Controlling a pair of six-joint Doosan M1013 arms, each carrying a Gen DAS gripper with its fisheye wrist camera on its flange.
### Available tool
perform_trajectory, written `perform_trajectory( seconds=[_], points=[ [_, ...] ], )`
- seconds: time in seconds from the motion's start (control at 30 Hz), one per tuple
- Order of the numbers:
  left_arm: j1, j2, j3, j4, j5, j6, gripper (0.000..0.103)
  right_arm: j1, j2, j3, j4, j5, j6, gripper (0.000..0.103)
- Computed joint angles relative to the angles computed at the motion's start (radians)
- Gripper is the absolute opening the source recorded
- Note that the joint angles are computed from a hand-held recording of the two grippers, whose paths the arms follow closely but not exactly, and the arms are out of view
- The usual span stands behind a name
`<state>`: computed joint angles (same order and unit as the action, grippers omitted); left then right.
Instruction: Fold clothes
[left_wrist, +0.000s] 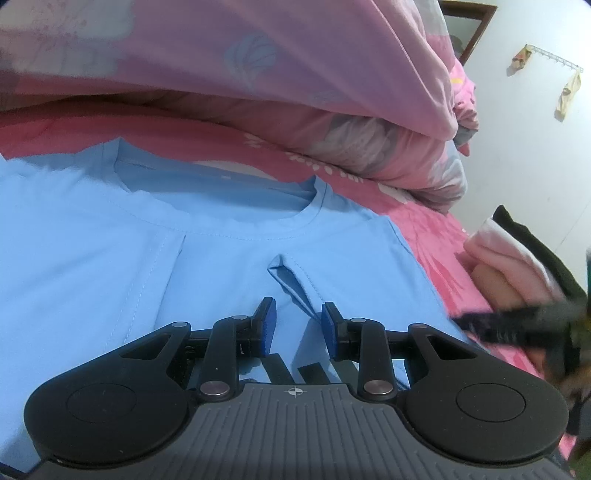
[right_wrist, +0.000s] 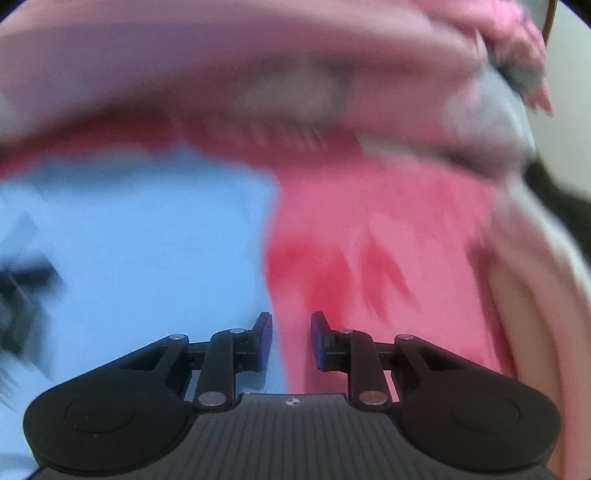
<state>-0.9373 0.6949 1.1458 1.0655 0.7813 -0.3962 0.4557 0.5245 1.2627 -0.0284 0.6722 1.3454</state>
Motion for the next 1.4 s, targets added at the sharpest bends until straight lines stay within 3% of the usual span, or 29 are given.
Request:
perform_trajectory(
  seconds=[0.17,0.3,0.43,0.53,0.63,0.7,0.77,0.87,0.93,1.0,1.07,1.13,1.2,1.3,1.4],
  points=[
    [0.002,-0.004,0.009,0.011,-0.021,-0.016,0.031,-0.087,-0.146,0.178,0.055,-0.056,0.223,0.024],
    [0.003,-0.008,0.017,0.026,-0.039,-0.023,0.036,-0.149,-0.333,0.353,0.109,-0.075,0.342,0.025],
    [-0.001,-0.003,-0.044,-0.116,0.036,0.125,0.037,-0.196,-0.462,0.464,0.214,-0.101,0.286,0.026],
    [-0.027,-0.035,-0.062,-0.169,0.116,0.188,0.037,-0.201,-0.455,0.467,0.384,-0.126,0.099,0.026],
    [-0.072,-0.096,-0.043,-0.143,0.203,0.237,0.038,-0.185,-0.388,0.437,0.651,-0.130,-0.176,0.026],
    [-0.102,-0.150,-0.016,-0.129,0.261,0.249,0.038,-0.165,-0.342,0.418,0.748,-0.112,-0.287,0.026],
    [-0.142,-0.207,0.009,-0.105,0.368,0.260,0.038,-0.146,-0.300,0.397,0.709,-0.101,-0.337,0.025],
    [-0.220,-0.278,0.028,-0.049,0.596,0.299,0.039,-0.176,-0.305,0.427,0.696,-0.088,-0.361,0.024],
    [-0.275,-0.305,0.026,-0.012,0.773,0.340,0.043,-0.228,-0.348,0.469,0.715,-0.050,-0.341,0.025],
    [-0.315,-0.311,0.015,0.013,0.913,0.383,0.046,-0.272,-0.407,0.519,0.653,-0.041,-0.272,0.025],
    [-0.329,-0.300,-0.001,0.007,0.983,0.430,0.047,-0.293,-0.457,0.551,0.566,-0.058,-0.181,0.026],
    [-0.329,-0.281,-0.010,-0.018,0.973,0.458,0.047,-0.284,-0.481,0.562,0.617,-0.087,-0.234,0.026],
    [-0.314,-0.251,-0.002,-0.072,0.869,0.440,0.047,-0.275,-0.503,0.572,0.682,-0.113,-0.304,0.026],
    [-0.291,-0.170,-0.018,-0.152,0.727,0.447,0.047,-0.214,-0.472,0.553,0.771,-0.108,-0.423,0.026],
    [-0.298,-0.082,-0.049,-0.202,0.661,0.481,0.045,-0.151,-0.443,0.552,0.661,-0.105,-0.397,0.026]
  ],
)
